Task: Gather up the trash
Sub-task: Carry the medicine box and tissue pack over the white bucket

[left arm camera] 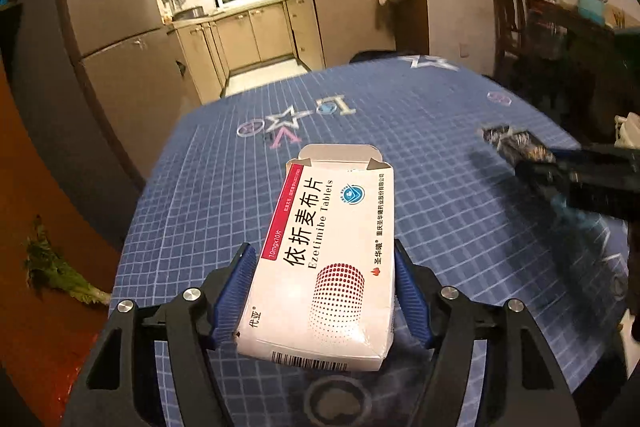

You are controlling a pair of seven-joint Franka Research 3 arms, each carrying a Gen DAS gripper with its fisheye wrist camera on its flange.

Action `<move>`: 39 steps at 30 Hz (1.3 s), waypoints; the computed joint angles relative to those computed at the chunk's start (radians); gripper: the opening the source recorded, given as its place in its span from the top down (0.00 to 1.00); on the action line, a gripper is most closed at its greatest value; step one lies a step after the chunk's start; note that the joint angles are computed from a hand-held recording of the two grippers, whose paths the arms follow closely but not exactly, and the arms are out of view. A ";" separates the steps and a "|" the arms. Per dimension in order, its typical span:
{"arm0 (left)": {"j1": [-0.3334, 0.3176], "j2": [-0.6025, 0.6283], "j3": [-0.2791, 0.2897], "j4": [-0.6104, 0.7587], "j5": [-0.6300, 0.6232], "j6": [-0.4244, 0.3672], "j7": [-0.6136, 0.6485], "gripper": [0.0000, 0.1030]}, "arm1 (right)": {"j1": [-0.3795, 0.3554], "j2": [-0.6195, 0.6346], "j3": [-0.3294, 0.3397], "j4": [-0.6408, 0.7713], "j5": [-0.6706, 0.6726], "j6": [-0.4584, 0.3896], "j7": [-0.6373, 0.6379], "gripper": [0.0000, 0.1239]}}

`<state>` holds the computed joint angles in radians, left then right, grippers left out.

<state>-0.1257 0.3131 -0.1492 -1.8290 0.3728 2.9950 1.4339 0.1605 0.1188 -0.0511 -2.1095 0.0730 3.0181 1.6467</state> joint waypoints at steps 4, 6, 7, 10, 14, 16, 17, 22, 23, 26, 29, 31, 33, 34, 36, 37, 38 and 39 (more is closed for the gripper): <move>-0.082 -0.053 0.093 -0.044 0.132 0.053 -0.138 0.34 | -0.001 -0.073 0.012 -0.072 0.000 0.032 -0.007 0.70; -0.090 -0.073 0.099 -0.058 0.169 0.070 -0.181 0.34 | -0.007 -0.116 0.025 -0.110 0.014 0.047 -0.021 0.70; -0.103 -0.082 0.112 -0.063 0.202 0.076 -0.214 0.34 | -0.011 -0.135 0.030 -0.125 0.016 0.051 -0.025 0.70; -0.127 -0.097 0.134 -0.062 0.289 0.083 -0.306 0.34 | -0.038 -0.203 0.052 -0.181 -0.009 0.075 -0.019 0.70; -0.142 -0.118 0.132 -0.058 0.395 0.077 -0.406 0.34 | -0.091 -0.270 0.084 -0.236 -0.040 0.118 -0.017 0.70; -0.154 -0.123 0.128 -0.047 0.458 0.072 -0.454 0.34 | -0.117 -0.318 0.092 -0.272 -0.032 0.144 -0.037 0.70; -0.154 -0.121 0.121 -0.038 0.479 0.070 -0.469 0.34 | -0.126 -0.351 0.094 -0.297 -0.021 0.155 -0.050 0.70; -0.164 -0.099 0.059 0.021 0.492 0.059 -0.446 0.34 | -0.199 -0.492 0.093 -0.399 0.033 0.181 -0.111 0.70; -0.167 -0.095 0.050 0.027 0.488 0.062 -0.434 0.34 | -0.235 -0.525 0.105 -0.419 0.039 0.181 -0.117 0.70; -0.186 -0.066 0.009 0.074 0.448 0.067 -0.362 0.34 | -0.310 -0.592 0.115 -0.454 0.060 0.176 -0.145 0.70; -0.235 -0.033 -0.011 0.125 0.432 0.075 -0.305 0.34 | -0.413 -0.662 0.134 -0.493 0.068 0.169 -0.160 0.70; -0.264 -0.004 -0.025 0.164 0.408 0.075 -0.262 0.34 | -0.444 -0.685 0.120 -0.507 0.077 0.169 -0.175 0.70; -0.290 0.022 -0.044 0.200 0.376 0.072 -0.211 0.34 | -0.493 -0.706 0.119 -0.520 0.080 0.173 -0.190 0.70; -0.292 0.041 -0.070 0.222 0.343 0.066 -0.167 0.34 | -0.509 -0.710 0.117 -0.523 0.082 0.174 -0.198 0.70; -0.315 0.077 -0.098 0.268 0.296 0.052 -0.102 0.34 | -0.534 -0.710 0.105 -0.530 0.086 0.182 -0.218 0.70; -0.328 0.096 -0.109 0.292 0.277 0.046 -0.071 0.34 | -0.547 -0.710 0.105 -0.534 0.089 0.188 -0.225 0.70; -0.343 0.115 -0.120 0.318 0.258 0.038 -0.042 0.34 | -0.557 -0.713 0.099 -0.539 0.093 0.191 -0.235 0.70; -0.361 0.133 -0.125 0.341 0.244 0.029 -0.018 0.34 | -0.561 -0.713 0.087 -0.542 0.098 0.195 -0.246 0.70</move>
